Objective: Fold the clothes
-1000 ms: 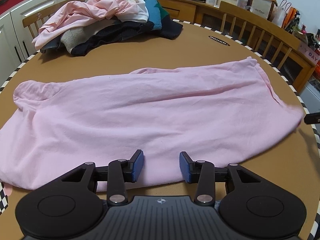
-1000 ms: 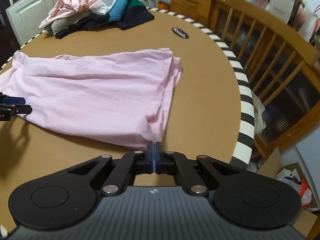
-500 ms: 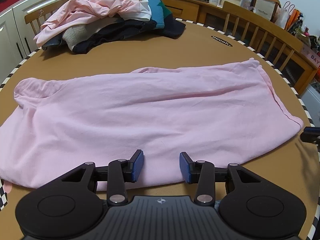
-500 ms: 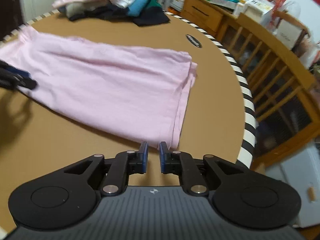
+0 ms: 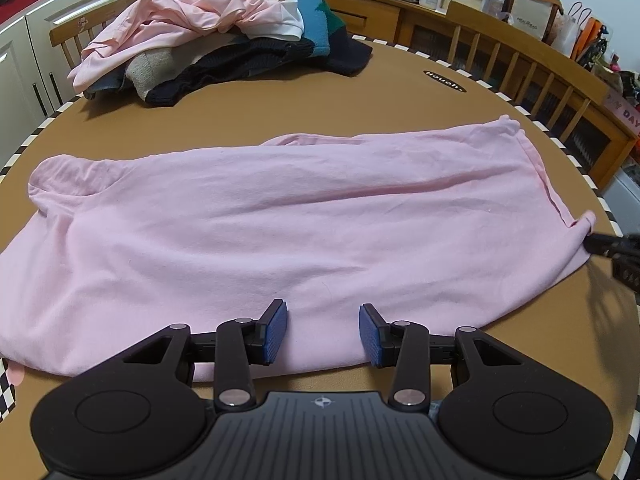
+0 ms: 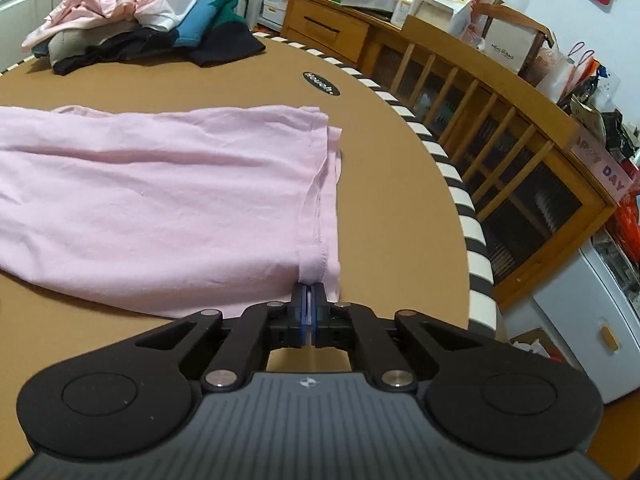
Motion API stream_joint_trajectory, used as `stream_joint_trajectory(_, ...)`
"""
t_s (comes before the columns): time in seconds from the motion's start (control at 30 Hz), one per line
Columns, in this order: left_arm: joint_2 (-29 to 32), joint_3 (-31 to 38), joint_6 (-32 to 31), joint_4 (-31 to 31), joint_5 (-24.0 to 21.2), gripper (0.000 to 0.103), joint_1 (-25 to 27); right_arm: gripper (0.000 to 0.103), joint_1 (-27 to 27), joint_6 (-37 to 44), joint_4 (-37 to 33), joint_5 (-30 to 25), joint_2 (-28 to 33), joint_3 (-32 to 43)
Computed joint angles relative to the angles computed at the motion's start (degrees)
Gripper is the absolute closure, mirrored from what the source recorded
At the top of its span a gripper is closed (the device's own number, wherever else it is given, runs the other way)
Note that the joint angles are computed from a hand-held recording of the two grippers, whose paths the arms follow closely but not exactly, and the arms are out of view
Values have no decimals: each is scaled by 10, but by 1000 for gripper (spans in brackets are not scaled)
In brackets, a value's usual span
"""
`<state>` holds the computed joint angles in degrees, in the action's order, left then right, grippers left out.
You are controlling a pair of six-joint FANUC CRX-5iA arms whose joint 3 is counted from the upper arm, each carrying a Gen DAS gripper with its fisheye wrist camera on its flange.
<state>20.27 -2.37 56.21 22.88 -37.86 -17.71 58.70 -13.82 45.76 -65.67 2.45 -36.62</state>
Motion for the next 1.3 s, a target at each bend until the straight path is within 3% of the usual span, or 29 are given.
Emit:
stream_joint_trajectory(0.1,1,0,-4,6,-2,59,2,102,-5,40,13,9,-43,-19)
stream_joint_trajectory(0.23,3,2,-11,12,-6,59,4,102,-64,72,-24,138,-158,-62)
stream_joint_trajectory(0.3,4,3,-13,12,-8,59,4,102,-110,130,-98,219,-215,-74)
stream_joint_trajectory(0.37,5,5,-12,13,-10,59,5,102,-164,231,-233,274,-250,-61)
stream_joint_trajectory(0.47,7,9,-9,12,-13,59,5,102,-232,363,-392,276,-253,-22)
stream_joint_trajectory(0.57,10,13,-9,11,-18,59,5,103,-251,406,-413,220,-224,11)
stream_joint_trajectory(0.67,11,14,-9,11,-19,59,5,103,-212,392,-329,137,-191,25)
stream_joint_trajectory(0.73,10,14,-7,10,-18,59,5,103,-203,371,-318,153,-203,14)
stream_joint_trajectory(0.77,10,14,-6,10,-17,59,4,102,-179,348,-276,136,-199,9)
stream_joint_trajectory(0.93,9,13,-1,7,-15,59,3,82,-39,319,-119,51,-136,13)
stream_joint_trajectory(0.97,9,13,0,7,-15,59,3,63,-16,300,-91,23,-107,22)
stream_joint_trajectory(1.0,9,13,2,6,-14,58,3,58,2,280,-63,-1,-81,29)
stream_joint_trajectory(1.17,9,13,7,2,-12,57,1,59,19,205,-3,-78,41,79)
stream_joint_trajectory(1.3,9,14,2,2,-14,54,0,67,5,261,-24,-119,109,119)
